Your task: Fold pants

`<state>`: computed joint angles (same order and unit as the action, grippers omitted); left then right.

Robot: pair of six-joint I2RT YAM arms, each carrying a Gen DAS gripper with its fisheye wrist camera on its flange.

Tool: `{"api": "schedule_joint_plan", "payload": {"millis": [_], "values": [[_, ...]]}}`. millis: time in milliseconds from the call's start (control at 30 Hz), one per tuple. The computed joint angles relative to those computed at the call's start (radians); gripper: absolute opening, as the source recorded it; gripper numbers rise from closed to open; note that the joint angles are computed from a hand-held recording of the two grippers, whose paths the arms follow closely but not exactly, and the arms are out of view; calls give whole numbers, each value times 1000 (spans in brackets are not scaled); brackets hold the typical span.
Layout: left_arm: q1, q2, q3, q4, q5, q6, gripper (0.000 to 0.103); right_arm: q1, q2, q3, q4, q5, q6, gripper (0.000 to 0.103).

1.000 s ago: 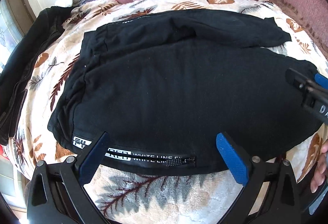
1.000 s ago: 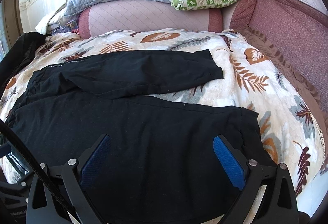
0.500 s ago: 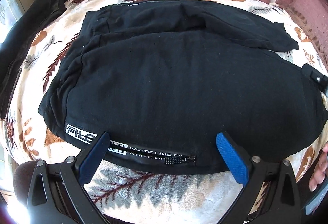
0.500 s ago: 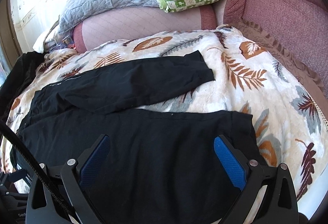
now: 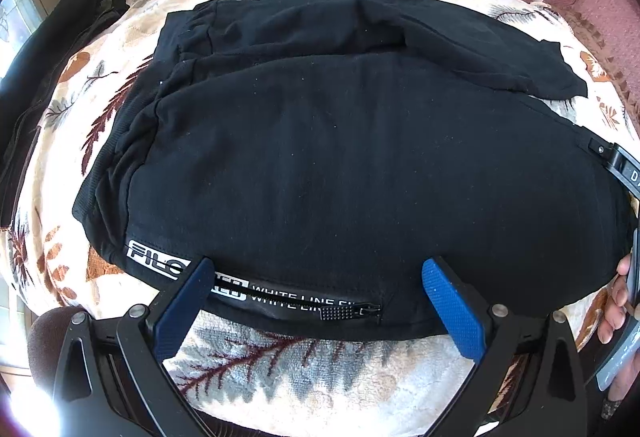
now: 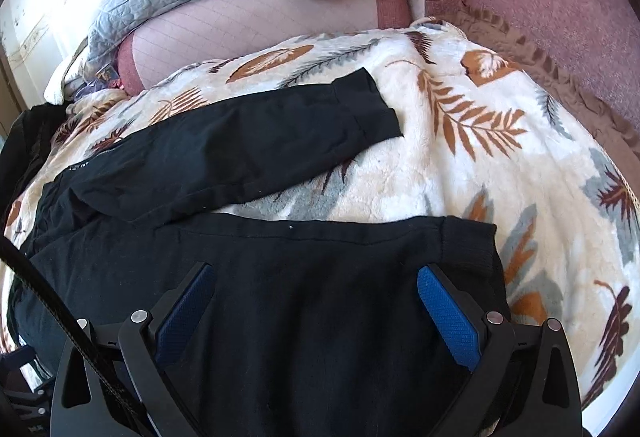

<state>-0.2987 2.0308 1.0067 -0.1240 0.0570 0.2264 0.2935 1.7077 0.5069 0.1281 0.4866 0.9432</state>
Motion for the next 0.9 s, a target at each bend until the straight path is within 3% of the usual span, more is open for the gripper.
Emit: {"api": "schedule_joint_plan", "payload": {"millis": [300,567,900], "values": [[-2,7,9,-2,-4,1,103,-21,48,25,18,-21,-24,103],[3,-1,-15,29,4,3,103,9,135,118,-77,37,-35,103],[12,-16,-54,84,30,17,103,19,160,145,-108,63,-28,103]]}}
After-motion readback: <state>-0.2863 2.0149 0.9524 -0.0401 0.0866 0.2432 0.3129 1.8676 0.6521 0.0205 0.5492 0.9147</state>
